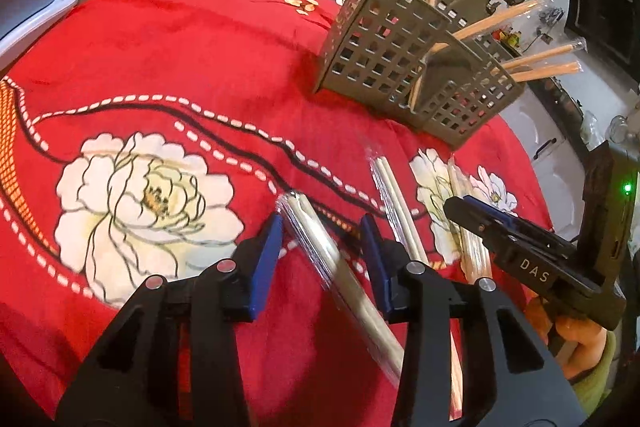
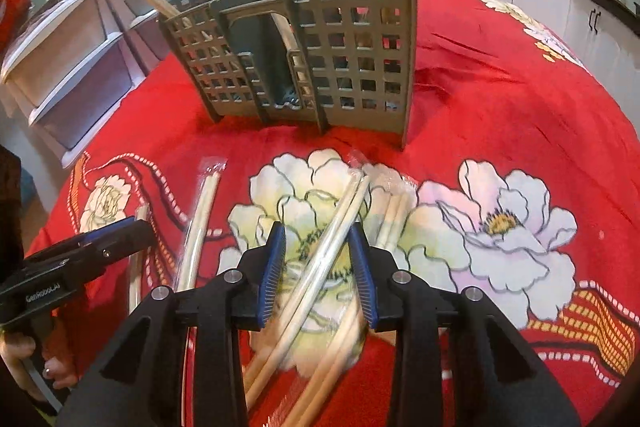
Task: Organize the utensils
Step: 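Close the right gripper on a wrapped chopstick pair while the left gripper grasps another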
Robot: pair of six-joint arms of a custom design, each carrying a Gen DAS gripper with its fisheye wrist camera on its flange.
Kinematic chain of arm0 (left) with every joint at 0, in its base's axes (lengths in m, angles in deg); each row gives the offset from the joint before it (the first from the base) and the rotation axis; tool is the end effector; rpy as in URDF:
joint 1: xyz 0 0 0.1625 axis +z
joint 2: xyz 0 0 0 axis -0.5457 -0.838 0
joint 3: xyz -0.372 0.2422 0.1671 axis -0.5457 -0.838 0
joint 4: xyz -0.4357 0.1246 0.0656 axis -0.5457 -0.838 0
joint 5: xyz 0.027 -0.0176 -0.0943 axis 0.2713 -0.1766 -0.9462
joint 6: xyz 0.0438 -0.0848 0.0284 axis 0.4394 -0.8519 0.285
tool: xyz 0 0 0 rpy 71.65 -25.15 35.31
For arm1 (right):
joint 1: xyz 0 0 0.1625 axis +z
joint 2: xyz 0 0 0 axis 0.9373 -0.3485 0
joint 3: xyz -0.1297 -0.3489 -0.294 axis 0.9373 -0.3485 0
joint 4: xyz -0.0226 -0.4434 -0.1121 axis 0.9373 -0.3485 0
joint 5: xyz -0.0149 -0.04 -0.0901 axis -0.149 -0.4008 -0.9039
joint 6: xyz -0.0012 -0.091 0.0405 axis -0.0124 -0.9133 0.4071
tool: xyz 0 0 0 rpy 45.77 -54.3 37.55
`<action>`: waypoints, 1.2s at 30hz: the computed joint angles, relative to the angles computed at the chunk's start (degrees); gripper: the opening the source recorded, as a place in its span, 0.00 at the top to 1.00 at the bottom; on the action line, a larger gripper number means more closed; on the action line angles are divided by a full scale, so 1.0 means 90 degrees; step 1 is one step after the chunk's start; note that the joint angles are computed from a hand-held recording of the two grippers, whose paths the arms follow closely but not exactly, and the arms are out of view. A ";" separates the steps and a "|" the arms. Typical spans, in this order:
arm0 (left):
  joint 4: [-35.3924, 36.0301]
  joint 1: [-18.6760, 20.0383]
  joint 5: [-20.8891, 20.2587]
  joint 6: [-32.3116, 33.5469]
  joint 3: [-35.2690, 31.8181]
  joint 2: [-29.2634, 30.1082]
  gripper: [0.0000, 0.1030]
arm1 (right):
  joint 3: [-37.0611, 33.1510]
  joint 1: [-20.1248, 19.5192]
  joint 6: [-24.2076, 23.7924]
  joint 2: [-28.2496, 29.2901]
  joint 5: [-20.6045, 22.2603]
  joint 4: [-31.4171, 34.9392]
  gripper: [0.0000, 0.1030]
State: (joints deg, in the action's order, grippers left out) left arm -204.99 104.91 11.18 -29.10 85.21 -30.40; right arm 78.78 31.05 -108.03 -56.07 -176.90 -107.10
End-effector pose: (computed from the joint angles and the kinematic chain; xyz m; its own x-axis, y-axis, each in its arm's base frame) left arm -0.0398 -0.7522 0.2231 -0.8940 -0.3030 -0.3301 0.0495 0.6654 -0.7448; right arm 0.2772 -0.8895 -0.0166 -0.6667 -0.6324 0.3944 -0.7207 0.6819 -0.1248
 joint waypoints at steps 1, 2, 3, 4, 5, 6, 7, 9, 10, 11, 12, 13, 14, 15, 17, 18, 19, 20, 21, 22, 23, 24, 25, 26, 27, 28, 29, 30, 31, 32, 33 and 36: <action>0.0026 0.0010 0.0006 0.0008 -0.0039 0.0015 0.70 | -0.0094 0.0013 0.0031 0.0053 -0.0036 0.0037 0.70; 0.0055 0.0018 0.0029 0.0014 -0.0083 0.0033 0.70 | -0.0248 0.0020 0.0088 0.0132 -0.0053 0.0127 0.70; 0.0072 0.0023 0.0045 0.0023 -0.0121 0.0053 0.71 | -0.0374 0.0029 0.0137 0.0198 -0.0082 0.0202 0.70; 0.0088 0.0027 0.0059 0.0033 -0.0150 0.0066 0.72 | -0.0548 0.0042 0.0180 0.0291 -0.0131 0.0297 0.70; 0.0114 0.0035 0.0078 0.0049 -0.0192 0.0083 0.73 | -0.0657 0.0054 0.0179 0.0352 -0.0165 0.0342 0.70; 0.0127 0.0042 0.0099 0.0056 -0.0221 0.0096 0.75 | -0.0787 0.0070 0.0167 0.0430 -0.0217 0.0384 0.70; 0.0139 0.0048 0.0125 0.0055 -0.0246 0.0110 0.76 | -0.0910 0.0082 0.0155 0.0502 -0.0259 0.0427 0.70; 0.0180 0.0059 0.0150 0.0053 -0.0304 0.0134 0.77 | -0.1196 0.0122 0.0108 0.0675 -0.0385 0.0524 0.70; 0.0208 0.0070 0.0151 0.0052 -0.0340 0.0146 0.77 | -0.1315 0.0140 0.0075 0.0748 -0.0442 0.0557 0.70; 0.0240 0.0080 0.0152 0.0062 -0.0372 0.0153 0.77 | -0.1493 0.0166 0.0035 0.0856 -0.0523 0.0615 0.70; 0.0272 0.0085 0.0165 0.0076 -0.0411 0.0168 0.77 | -0.1584 0.0183 0.0008 0.0917 -0.0571 0.0634 0.69; 0.0289 0.0090 0.0172 0.0085 -0.0436 0.0177 0.79 | -0.1706 0.0207 -0.0069 0.1000 -0.0639 0.0650 0.69; 0.0300 0.0094 0.0189 0.0103 -0.0460 0.0187 0.79 | -0.1776 0.0227 -0.0177 0.1059 -0.0702 0.0620 0.72; 0.0297 0.0094 0.0227 0.0137 -0.0482 0.0204 0.82 | -0.1817 0.0242 -0.0280 0.1104 -0.0744 0.0561 0.78; 0.0271 0.0088 0.0322 0.0170 -0.0498 0.0228 0.87 | -0.1886 0.0262 -0.0374 0.1158 -0.0748 0.0556 0.85; 0.0250 0.0099 0.0316 0.0155 -0.0496 0.0227 0.89 | -0.1893 0.0271 -0.0385 0.1167 -0.0758 0.0545 0.86; 0.0232 0.0109 0.0278 0.0120 -0.0481 0.0213 0.90 | -0.1906 0.0277 -0.0398 0.1175 -0.0753 0.0544 0.87; 0.0234 0.0120 0.0241 0.0099 -0.0477 0.0199 0.91 | -0.1916 0.0278 -0.0381 0.1172 -0.0696 0.0566 0.87; 0.0251 0.0124 0.0229 0.0103 -0.0475 0.0188 0.92 | -0.1877 0.0289 -0.0317 0.1142 -0.0621 0.0593 0.89; 0.0249 0.0124 0.0220 0.0104 -0.0468 0.0178 0.94 | -0.1848 0.0278 -0.0243 0.1097 -0.0477 0.0680 0.91; 0.0231 0.0125 0.0186 0.0099 -0.0448 0.0159 0.95 | -0.1772 0.0284 -0.0182 0.1033 -0.0348 0.0718 0.92; 0.0207 0.0136 0.0076 0.0088 -0.0420 0.0121 0.96 | -0.1706 0.0282 -0.0156 0.0979 -0.0227 0.0720 0.92; 0.0184 0.0155 -0.0037 0.0086 -0.0418 0.0088 0.97 | -0.1603 0.0277 -0.0154 0.0902 -0.0077 0.0698 0.92; 0.0112 0.0149 -0.0114 0.0101 -0.0379 0.0054 0.97 | -0.1441 0.0269 -0.0183 0.0787 0.0106 0.0634 0.92; -0.0008 0.0122 -0.0149 0.0178 -0.0330 0.0020 0.97 | -0.1324 0.0265 -0.0199 0.0704 0.0246 0.0581 0.93; -0.0122 0.0087 -0.0147 0.0250 -0.0289 -0.0005 0.97 | -0.1184 0.0261 -0.0205 0.0597 0.0427 0.0534 0.93; -0.0215 0.0054 -0.0150 0.0305 -0.0256 -0.0033 0.97 | -0.1113 0.0255 -0.0205 0.0529 0.0536 0.0537 0.93; -0.0351 0.0009 -0.0183 0.0383 -0.0208 -0.0079 0.97 | -0.1023 0.0240 -0.0209 0.0442 0.0671 0.0552 0.93; -0.0418 -0.0020 -0.0194 0.0422 -0.0189 -0.0101 0.97 | -0.0916 0.0243 -0.0196 0.0363 0.0784 0.0537 0.94; -0.0535 -0.0070 -0.0196 0.0505 -0.0161 -0.0137 0.98 | -0.0815 0.0249 -0.0203 0.0278 0.0907 0.0503 0.94; -0.0607 -0.0106 -0.0188 0.0557 -0.0143 -0.0157 0.98 | -0.0729 0.0246 -0.0240 0.0214 0.1005 0.0450 0.94; -0.0890 -0.0244 -0.0174 0.0812 -0.0109 -0.0237 0.98 | -0.0391 0.0285 -0.0289 -0.0046 0.1317 0.0254 0.94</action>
